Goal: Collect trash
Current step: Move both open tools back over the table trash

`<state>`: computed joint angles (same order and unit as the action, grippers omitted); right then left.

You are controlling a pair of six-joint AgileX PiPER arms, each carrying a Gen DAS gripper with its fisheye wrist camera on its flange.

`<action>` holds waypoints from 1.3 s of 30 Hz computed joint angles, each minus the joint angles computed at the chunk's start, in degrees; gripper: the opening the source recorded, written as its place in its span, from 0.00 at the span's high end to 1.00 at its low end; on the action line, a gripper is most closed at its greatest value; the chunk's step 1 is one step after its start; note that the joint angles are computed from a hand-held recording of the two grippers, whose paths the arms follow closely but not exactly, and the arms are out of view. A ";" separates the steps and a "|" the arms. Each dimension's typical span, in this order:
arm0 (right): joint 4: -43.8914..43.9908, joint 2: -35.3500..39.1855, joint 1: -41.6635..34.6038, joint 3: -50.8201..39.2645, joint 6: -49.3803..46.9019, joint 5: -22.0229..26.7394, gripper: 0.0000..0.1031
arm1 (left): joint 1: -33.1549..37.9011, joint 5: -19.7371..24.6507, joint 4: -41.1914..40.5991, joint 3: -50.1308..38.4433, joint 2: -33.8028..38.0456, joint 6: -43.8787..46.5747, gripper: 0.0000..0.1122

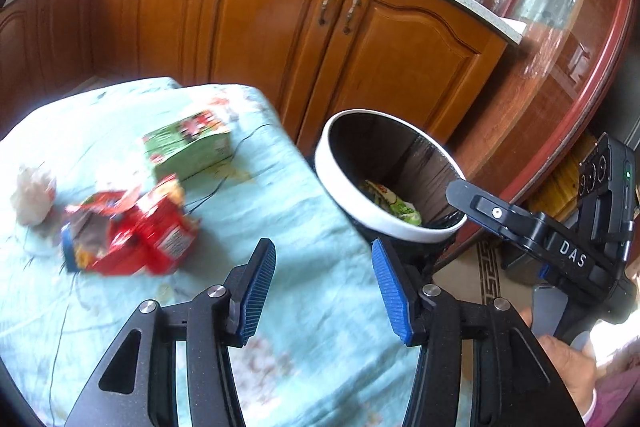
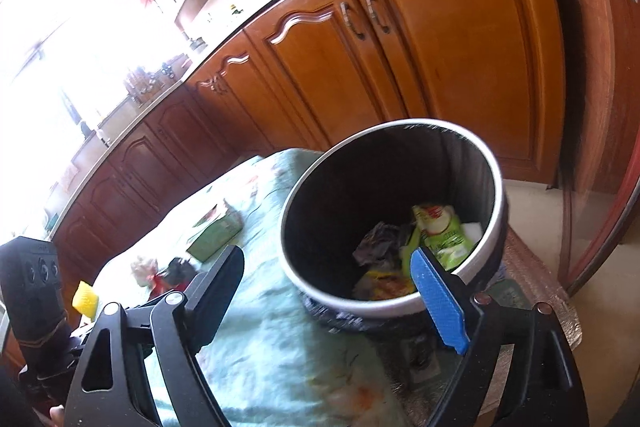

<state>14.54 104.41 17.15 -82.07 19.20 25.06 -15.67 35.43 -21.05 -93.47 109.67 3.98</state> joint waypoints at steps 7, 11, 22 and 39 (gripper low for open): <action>0.19 0.14 5.11 0.79 1.45 -0.56 0.15 | 4.43 -2.54 -3.63 13.44 -9.17 3.11 0.55; 0.02 1.16 7.64 -0.17 2.78 -0.26 0.15 | 7.50 -3.55 -5.44 19.20 -13.42 4.30 0.55; 0.88 6.45 13.65 -6.88 2.91 2.24 0.15 | 16.62 -2.72 -10.10 27.00 -19.27 8.06 0.55; -0.16 13.24 17.11 -17.66 4.03 6.69 0.15 | 21.18 -1.36 -11.50 26.75 -17.57 9.13 0.55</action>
<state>14.38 117.65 34.25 -99.73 23.23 31.75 5.51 34.07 -32.55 -66.72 92.10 13.11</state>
